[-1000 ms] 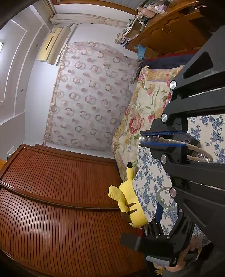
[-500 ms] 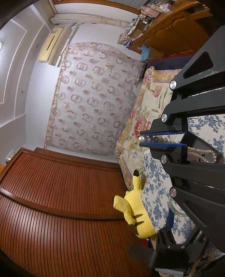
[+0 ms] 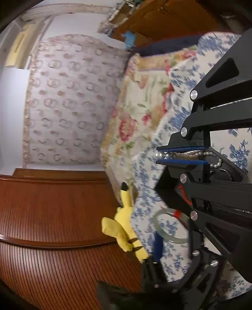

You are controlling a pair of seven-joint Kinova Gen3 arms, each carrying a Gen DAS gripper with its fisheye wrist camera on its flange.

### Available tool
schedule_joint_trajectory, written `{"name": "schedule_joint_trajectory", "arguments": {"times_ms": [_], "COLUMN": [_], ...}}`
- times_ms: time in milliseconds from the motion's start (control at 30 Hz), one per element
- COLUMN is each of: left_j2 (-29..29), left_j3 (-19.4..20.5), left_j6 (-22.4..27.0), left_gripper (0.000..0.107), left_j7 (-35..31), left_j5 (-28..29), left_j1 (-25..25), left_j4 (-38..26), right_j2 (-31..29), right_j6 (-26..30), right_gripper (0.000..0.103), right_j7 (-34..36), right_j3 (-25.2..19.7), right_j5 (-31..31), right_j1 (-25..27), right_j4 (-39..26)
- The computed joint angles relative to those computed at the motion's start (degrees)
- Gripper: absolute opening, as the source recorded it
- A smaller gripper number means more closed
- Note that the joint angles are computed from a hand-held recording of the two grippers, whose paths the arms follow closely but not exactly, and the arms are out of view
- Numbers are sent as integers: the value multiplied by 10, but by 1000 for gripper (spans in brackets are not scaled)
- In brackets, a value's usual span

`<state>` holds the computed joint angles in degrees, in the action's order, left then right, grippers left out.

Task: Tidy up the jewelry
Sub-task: 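Lower both items into the black box and open both grippers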

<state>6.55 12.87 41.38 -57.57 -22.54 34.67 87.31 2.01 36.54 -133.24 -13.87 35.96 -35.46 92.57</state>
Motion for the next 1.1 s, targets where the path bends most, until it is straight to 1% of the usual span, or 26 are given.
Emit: {"name": "schedule_joint_trajectory", "arguments": {"times_ms": [167,233,267,300,367,533,767,900,1100], "left_j2": [28,36,39,42,49,63,66,62,35], "left_j3": [-5,-8,-10,-12,-15,-22,-30,-33,-31], "left_j6": [19,24,25,26,29,40,48,38,23], "left_gripper": [69,69,69,69,69,69,69,71,71], "left_j7": [-8,-15,-18,-20,-25,-35,-32,-28,-12], "left_j5": [-1,2,4,6,9,13,11,6,-4], "left_j1": [6,8,10,11,13,21,30,30,25], "left_j4": [-29,-38,-41,-43,-50,-68,-74,-66,-34], "right_j2": [4,4,1,-3,-11,-16,-20,-21,-21], "right_j6": [-41,-40,-42,-46,-57,-55,-55,-54,-35], "right_gripper": [9,10,14,22,25,26,26,26,25], "right_j7": [58,69,69,69,69,33,30,28,-2], "right_j3": [9,10,10,11,11,7,6,5,-4], "right_j5": [-87,-96,-96,-100,-108,-80,-81,-77,-38], "right_j1": [21,22,22,24,31,38,51,54,45], "right_j4": [17,18,22,26,36,44,50,51,42]}}
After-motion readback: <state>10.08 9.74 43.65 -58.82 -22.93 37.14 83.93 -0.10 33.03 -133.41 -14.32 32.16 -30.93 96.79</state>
